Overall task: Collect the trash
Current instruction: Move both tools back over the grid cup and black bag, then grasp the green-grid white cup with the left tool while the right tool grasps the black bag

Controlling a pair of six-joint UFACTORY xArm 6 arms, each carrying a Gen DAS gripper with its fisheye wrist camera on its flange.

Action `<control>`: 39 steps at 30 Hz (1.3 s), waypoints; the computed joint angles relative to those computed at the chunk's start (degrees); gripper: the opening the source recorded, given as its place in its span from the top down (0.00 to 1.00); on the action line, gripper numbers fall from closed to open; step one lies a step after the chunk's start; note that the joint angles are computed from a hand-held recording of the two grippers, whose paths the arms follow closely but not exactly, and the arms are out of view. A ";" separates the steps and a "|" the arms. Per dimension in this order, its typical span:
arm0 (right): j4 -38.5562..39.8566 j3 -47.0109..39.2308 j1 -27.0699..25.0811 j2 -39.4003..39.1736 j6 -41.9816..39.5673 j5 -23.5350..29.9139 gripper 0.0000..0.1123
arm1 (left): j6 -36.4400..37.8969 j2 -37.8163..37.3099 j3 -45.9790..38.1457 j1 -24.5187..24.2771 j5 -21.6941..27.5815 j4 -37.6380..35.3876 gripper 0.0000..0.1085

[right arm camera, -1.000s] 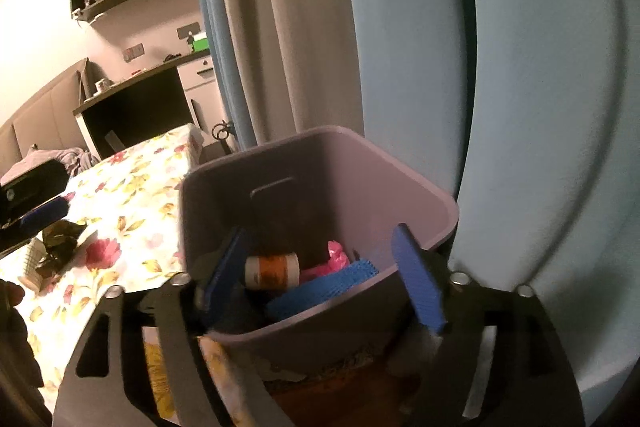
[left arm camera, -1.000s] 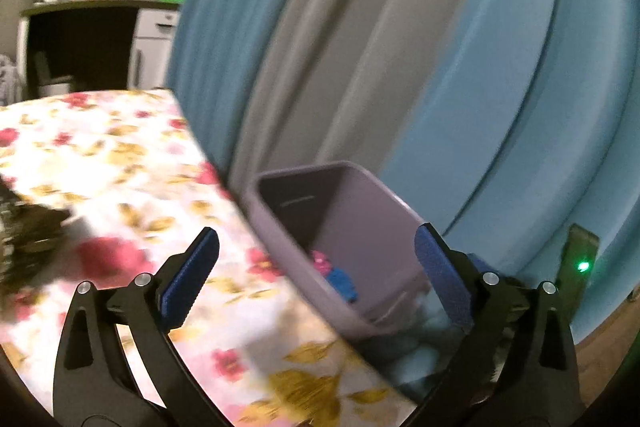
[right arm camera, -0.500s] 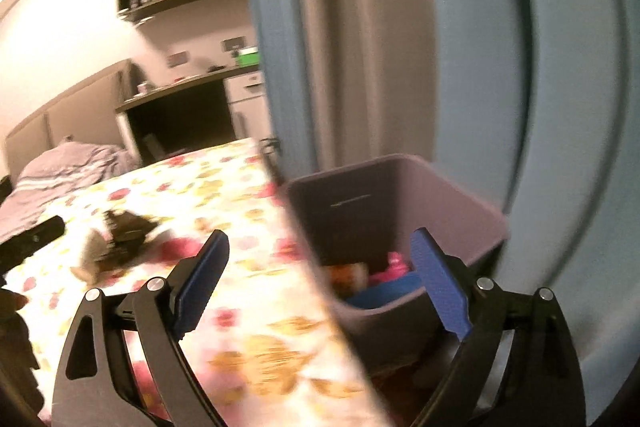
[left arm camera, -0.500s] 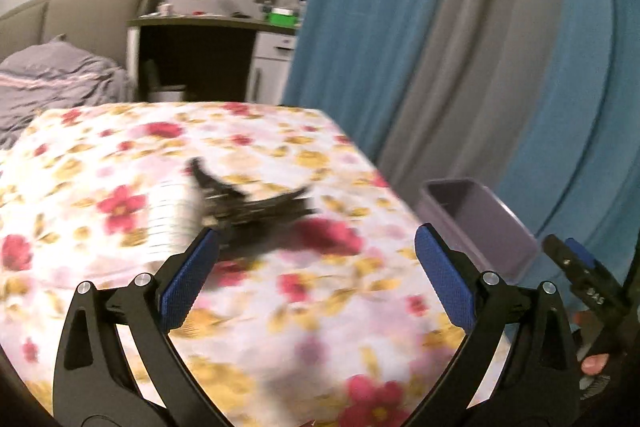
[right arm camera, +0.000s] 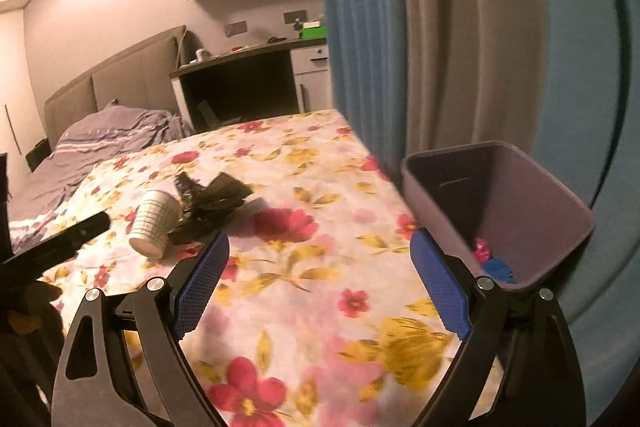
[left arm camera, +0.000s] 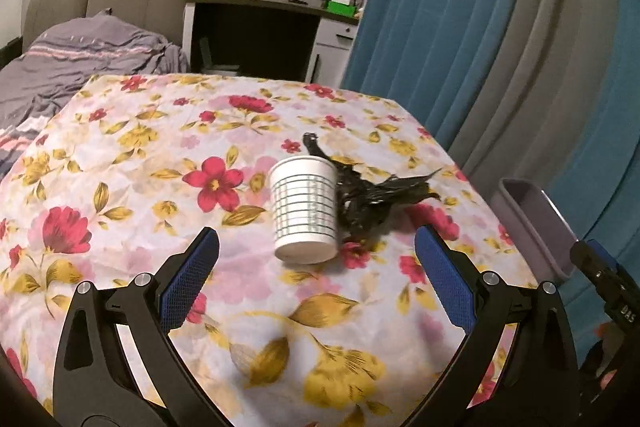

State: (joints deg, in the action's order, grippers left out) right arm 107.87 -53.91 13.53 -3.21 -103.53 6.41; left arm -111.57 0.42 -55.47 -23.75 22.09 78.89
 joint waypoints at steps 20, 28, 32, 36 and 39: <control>-25.67 -13.99 7.85 15.21 28.09 -3.78 0.21 | 6.52 15.15 -10.28 8.25 -14.97 -7.25 0.25; -41.20 -19.04 8.60 22.04 44.64 -2.31 0.26 | 2.62 16.75 -10.97 10.36 -19.29 -3.11 0.49; -46.91 -20.88 8.08 24.41 52.30 0.52 0.33 | -3.29 15.59 -10.54 10.90 -19.61 2.34 0.51; -48.52 -22.70 7.23 26.29 56.28 4.81 0.45 | -8.11 13.30 -9.06 11.11 -18.94 6.57 0.51; -49.77 -23.61 6.87 27.19 58.12 6.73 0.61 | -8.38 11.69 -7.60 11.03 -18.43 7.06 0.51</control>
